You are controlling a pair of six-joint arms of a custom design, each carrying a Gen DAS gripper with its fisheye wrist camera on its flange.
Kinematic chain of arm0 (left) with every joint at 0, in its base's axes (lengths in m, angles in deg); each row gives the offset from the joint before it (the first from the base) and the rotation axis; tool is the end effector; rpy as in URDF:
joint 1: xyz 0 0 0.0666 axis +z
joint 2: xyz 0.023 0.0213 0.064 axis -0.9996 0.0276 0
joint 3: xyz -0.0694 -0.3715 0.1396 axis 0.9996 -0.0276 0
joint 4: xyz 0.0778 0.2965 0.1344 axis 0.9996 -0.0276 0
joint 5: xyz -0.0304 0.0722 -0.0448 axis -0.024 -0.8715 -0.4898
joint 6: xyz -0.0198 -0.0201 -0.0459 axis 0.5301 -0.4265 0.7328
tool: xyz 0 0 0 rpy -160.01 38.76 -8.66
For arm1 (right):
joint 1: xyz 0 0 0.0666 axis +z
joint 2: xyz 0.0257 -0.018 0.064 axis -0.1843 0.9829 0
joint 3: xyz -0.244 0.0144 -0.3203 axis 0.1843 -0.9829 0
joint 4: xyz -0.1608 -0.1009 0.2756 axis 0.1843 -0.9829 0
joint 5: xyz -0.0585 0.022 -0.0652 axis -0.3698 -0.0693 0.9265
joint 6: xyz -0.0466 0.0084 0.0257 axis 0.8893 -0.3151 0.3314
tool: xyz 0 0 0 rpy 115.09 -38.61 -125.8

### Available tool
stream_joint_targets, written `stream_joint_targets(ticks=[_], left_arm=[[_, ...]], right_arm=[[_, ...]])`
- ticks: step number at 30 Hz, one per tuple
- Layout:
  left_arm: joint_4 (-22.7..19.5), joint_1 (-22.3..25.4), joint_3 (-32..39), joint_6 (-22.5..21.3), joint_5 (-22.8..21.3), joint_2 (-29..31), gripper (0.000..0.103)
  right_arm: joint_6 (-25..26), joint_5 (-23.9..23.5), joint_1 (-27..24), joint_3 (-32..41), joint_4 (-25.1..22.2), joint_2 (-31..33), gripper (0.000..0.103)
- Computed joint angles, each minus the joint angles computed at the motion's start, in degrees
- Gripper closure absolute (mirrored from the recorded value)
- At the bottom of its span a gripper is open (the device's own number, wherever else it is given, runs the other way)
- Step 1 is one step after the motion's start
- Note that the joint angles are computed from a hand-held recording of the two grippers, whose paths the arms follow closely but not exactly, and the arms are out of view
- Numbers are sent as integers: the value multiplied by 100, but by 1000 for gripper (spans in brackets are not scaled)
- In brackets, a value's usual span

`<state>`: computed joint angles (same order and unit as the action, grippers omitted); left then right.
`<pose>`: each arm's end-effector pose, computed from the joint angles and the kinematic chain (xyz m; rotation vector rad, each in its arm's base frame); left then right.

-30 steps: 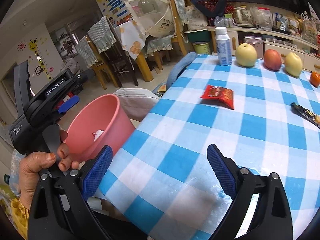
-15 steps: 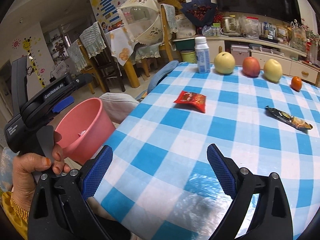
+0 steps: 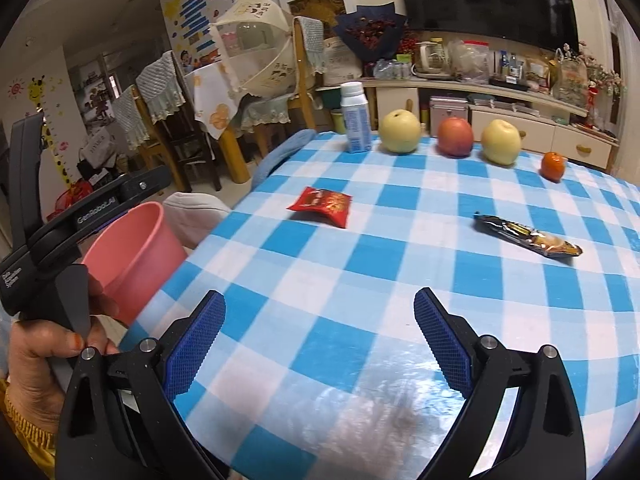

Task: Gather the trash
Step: 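Move both tools back over the table toward the red snack packet, then grasp the gold COFFEEMIX stick with the right tool while the left tool grasps the red snack packet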

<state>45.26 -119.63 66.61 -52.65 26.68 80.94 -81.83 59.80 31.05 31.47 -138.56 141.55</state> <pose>0.4450 -0.2658 0.5231 0.2439 2.0939 -0.3699 0.3112 0.2515 0.5243 0.2982 2.2218 0.1437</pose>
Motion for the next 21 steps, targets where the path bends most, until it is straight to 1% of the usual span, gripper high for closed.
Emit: stream_joint_targets(ticks=[3,5,8,11,14,21], left_arm=[[-60,-121,24,-70,-81,32,12],[-103,-188,44,-113,-50,59,12],[-176,-310,108,-178,-160,116,12],[-359,-415,242,-158,-158,217,12],[-449,-514,306,-151,-172,275,12],[-587,-780,466,-419,-296,438,12]], right_arm=[[-39,-6,-83,-179,30,-144,9],[-64,10,-132,-294,33,-239,9],[-57,92,-163,-411,-1,-344,9],[-33,154,-198,-517,-27,-441,9],[-25,161,-276,-614,-59,-527,9],[-43,120,-476,-817,-88,-737,9]])
